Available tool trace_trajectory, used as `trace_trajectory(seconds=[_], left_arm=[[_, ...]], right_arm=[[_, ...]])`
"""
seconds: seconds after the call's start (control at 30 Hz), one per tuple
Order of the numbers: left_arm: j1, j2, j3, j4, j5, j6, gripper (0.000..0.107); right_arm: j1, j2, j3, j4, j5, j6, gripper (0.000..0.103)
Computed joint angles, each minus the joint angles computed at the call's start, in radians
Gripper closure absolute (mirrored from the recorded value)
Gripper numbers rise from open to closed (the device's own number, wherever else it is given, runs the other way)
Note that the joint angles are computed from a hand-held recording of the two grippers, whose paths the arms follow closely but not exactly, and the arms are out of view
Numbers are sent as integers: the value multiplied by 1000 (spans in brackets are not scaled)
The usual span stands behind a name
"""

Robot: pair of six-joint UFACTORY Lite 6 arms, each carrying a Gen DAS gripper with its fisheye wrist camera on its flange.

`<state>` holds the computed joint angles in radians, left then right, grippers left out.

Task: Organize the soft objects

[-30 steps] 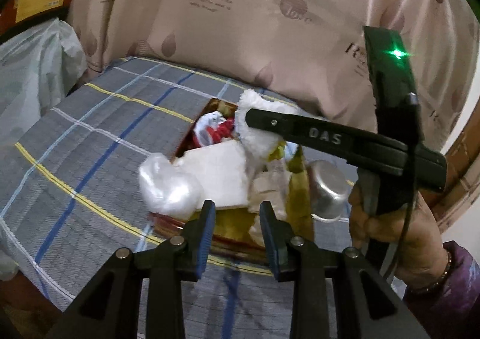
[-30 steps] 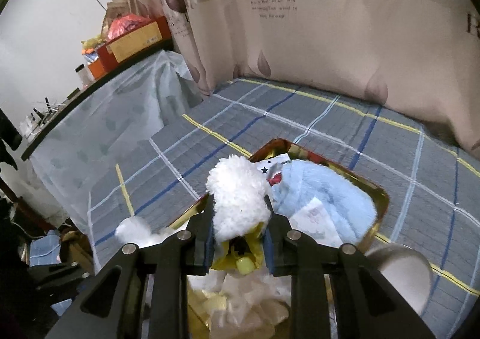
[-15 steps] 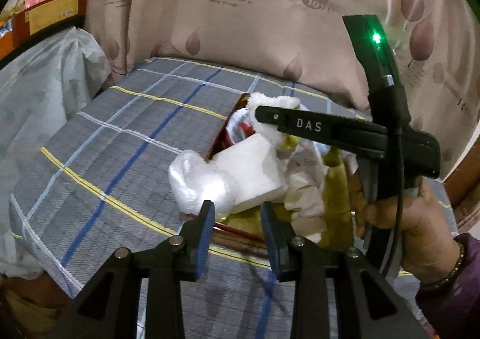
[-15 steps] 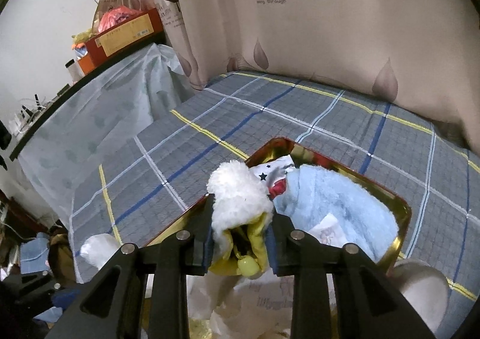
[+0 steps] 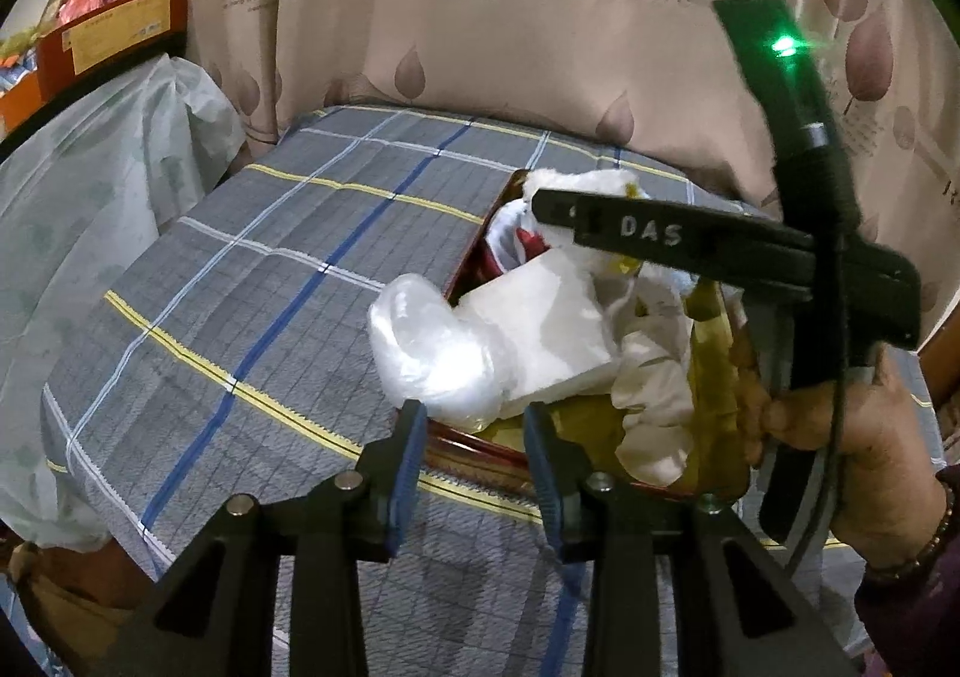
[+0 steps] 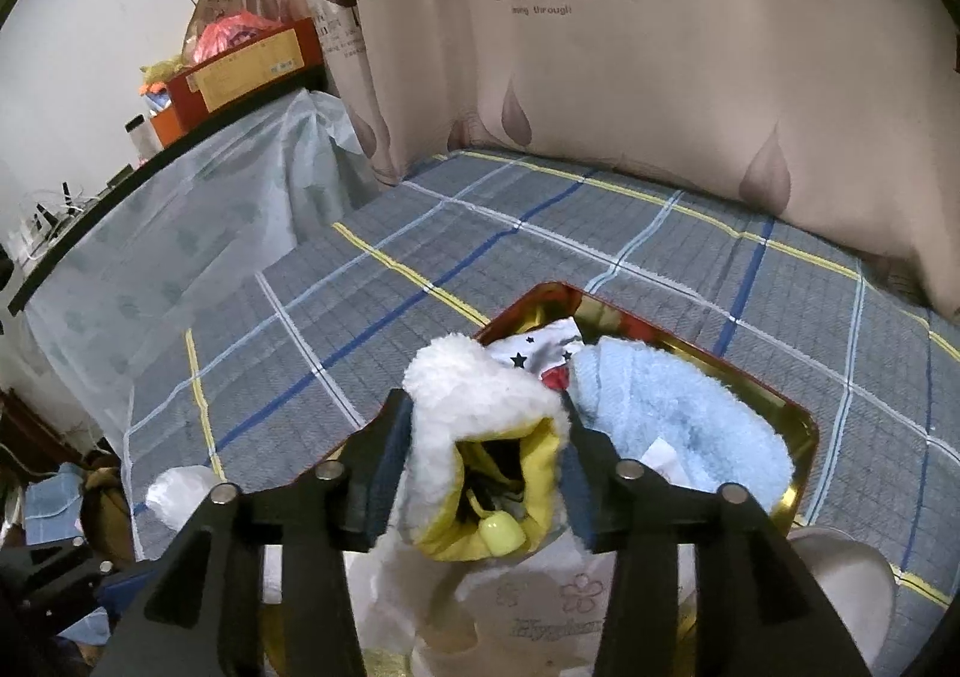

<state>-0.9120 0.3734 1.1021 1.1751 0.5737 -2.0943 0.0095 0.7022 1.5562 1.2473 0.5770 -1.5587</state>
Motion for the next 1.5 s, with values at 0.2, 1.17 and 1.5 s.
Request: trace_trajectory(seconds=[0.2,1.17,1.5], left_arm=[[10,12,0,-14,-8,10,73],[-135,-39,-15,180,187,-136,73],[-285,-137,-38,51,382,-103,69]], right_arm=[[-12,-36,-37,60,15,-76,46],[-357,-926,-1071,903,184,-1011,4],[-430,-1259,-1281,970,111,-989,1]])
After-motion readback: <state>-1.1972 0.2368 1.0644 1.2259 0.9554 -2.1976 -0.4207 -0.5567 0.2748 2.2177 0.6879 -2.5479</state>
